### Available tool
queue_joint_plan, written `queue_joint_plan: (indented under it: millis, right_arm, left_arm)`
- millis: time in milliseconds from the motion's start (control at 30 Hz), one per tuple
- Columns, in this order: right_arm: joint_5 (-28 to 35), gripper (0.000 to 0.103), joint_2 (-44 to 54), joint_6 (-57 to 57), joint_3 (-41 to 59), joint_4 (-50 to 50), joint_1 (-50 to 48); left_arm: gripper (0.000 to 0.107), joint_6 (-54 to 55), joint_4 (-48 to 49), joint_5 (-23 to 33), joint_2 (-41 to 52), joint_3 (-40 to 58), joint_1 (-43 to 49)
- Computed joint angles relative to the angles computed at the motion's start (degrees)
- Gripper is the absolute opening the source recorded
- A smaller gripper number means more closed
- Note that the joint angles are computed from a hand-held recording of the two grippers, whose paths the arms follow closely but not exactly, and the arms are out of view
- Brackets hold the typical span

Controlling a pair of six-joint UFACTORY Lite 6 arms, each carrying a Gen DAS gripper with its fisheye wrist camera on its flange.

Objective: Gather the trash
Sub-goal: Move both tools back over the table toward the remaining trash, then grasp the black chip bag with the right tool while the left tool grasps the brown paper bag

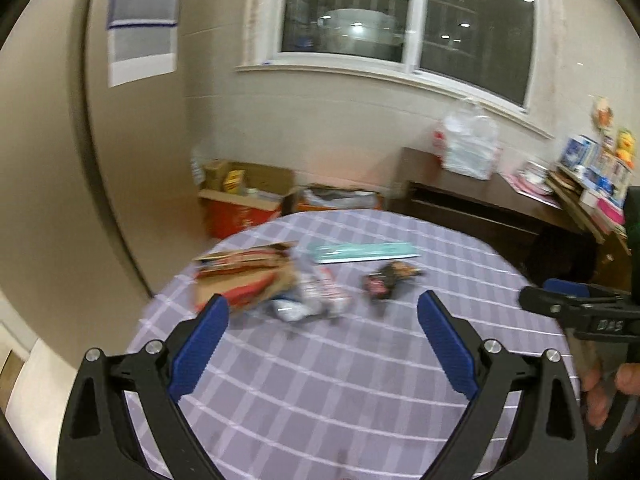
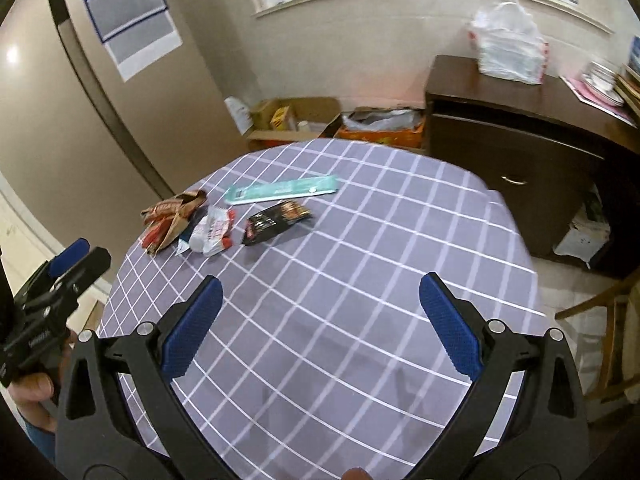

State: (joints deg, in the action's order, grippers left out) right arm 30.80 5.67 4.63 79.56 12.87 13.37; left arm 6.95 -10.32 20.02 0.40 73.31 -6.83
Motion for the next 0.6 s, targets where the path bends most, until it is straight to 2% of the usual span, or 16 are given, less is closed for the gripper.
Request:
queue_joint_plan:
  millis: [100,267,400,467,600]
  right_arm:
    - [0.36,0.097,4.24,2.11,3.70,-1.74,2.18]
    - [1.51,0.097,12.35,4.91,11.10,-3.84,4.35]
    - [3.21,0.097,19.54,6.79,18.44,-5.01,5.56]
    - [4.29,0.097,23.01,7.25,22.34,-5.17,5.94]
    - [7.50,0.097,31.05,8.51,32.69,-5.82,6.44]
  left_arm:
    - [0.093,10.92,-8.26,-0.46,2.14,0.32,6.31]
    - [0.093,21.30,-12.75,-1.65,10.52,6.66,11.71]
    - [0.093,30.17,-13.87,0.09,22.30,19.46,13.98]
    - [0.093,32.42,-10.67,1.40,29.77,27.82,13.93]
    - [0.093,40.08,-11.18,9.71,42.68,44.50,14.30]
